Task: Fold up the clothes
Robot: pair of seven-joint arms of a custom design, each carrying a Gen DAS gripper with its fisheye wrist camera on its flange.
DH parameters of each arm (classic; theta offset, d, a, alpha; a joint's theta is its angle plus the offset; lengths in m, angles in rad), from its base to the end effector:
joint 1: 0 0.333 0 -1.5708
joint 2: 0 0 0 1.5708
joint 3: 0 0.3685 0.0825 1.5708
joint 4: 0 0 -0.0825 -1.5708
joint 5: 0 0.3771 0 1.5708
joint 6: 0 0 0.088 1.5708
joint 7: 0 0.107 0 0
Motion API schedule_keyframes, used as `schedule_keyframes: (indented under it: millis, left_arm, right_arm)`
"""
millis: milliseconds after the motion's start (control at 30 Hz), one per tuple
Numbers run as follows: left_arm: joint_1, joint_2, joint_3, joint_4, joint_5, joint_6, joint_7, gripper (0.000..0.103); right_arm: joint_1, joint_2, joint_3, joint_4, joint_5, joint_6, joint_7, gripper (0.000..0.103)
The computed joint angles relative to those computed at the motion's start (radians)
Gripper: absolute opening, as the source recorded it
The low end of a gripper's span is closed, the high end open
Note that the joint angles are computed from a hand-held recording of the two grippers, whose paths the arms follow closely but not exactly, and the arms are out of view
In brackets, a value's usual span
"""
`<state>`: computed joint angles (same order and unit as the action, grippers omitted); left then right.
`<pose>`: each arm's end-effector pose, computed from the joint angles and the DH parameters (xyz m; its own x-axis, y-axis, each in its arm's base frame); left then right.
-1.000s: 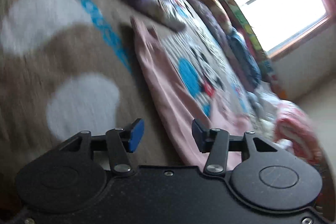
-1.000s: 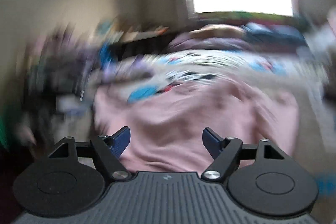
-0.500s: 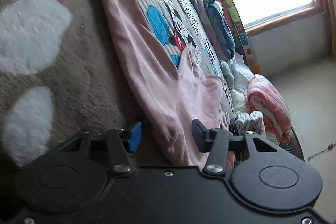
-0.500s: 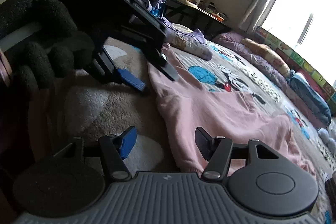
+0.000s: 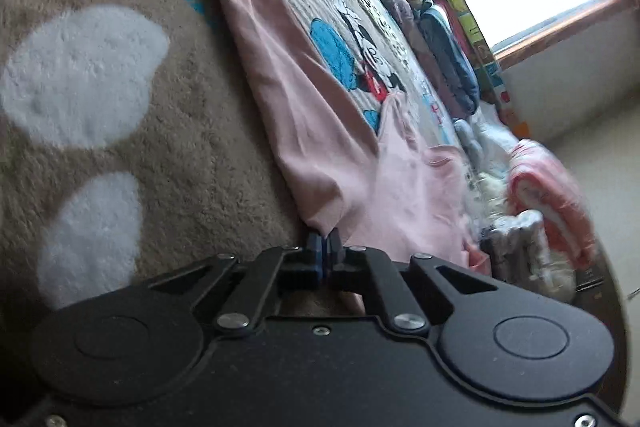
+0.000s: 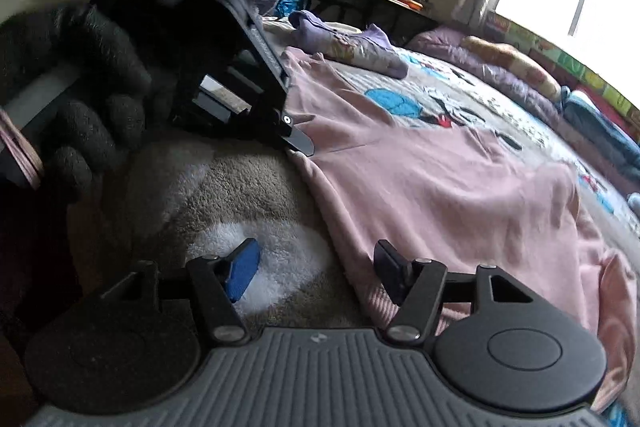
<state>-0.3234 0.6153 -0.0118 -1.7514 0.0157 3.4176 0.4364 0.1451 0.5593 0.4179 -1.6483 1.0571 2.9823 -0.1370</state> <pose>0.6983 -0.2430 0.3978 0.2800 -0.5529 0.7848 -0.5030 -0.7808 -0.3706 0.6786 0.2836 0.4139 0.8220 -0.5214 0.2289 -0.1607 -0.5980 -0.7852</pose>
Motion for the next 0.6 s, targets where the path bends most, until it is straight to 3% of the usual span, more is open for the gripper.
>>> schedule_keyframes:
  millis: [67,100,133,167,233,267,333,467,533,600]
  left_arm:
    - [0.034,-0.005,-0.034,-0.021,0.01,0.041,-0.029,0.007]
    - [0.01,-0.016,-0.006,-0.039,-0.016,0.066,-0.018,0.008]
    - [-0.046,-0.026,0.056,-0.05,-0.064,0.079,0.007,0.008]
    - [-0.11,-0.03,0.127,-0.052,-0.112,0.084,0.034,0.008]
    - [-0.158,-0.036,0.182,-0.067,-0.179,0.104,0.076,0.008]
    - [-0.157,-0.035,0.181,-0.071,-0.205,0.109,0.08,0.008]
    - [-0.144,-0.032,0.171,-0.073,-0.244,0.117,0.09,0.008]
    - [-0.133,-0.013,0.177,-0.049,-0.312,0.124,0.129,0.009]
    - [-0.092,0.005,0.145,-0.022,-0.31,0.117,0.121,0.011]
    - [-0.056,0.025,0.117,0.002,-0.307,0.117,0.1,0.023]
  right_arm:
    - [-0.002,-0.007,0.01,-0.01,0.005,0.015,-0.02,0.064]
    - [-0.017,-0.008,0.035,-0.016,0.026,0.033,-0.067,0.065]
    - [-0.035,-0.005,0.064,-0.018,0.053,0.053,-0.125,0.066]
    - [-0.035,-0.002,0.058,-0.014,0.051,0.039,-0.112,0.069]
    - [-0.012,0.002,0.008,0.0,0.022,-0.014,-0.031,0.069]
    - [0.005,0.002,-0.027,0.012,-0.008,-0.056,0.036,0.07]
    - [0.011,-0.001,-0.033,0.016,-0.024,-0.058,0.028,0.071]
    - [-0.001,0.002,-0.002,0.032,-0.008,-0.051,-0.029,0.072]
    - [0.001,0.024,0.017,0.064,0.012,-0.043,-0.067,0.073]
    - [0.005,0.047,0.035,0.098,0.03,-0.035,-0.104,0.074]
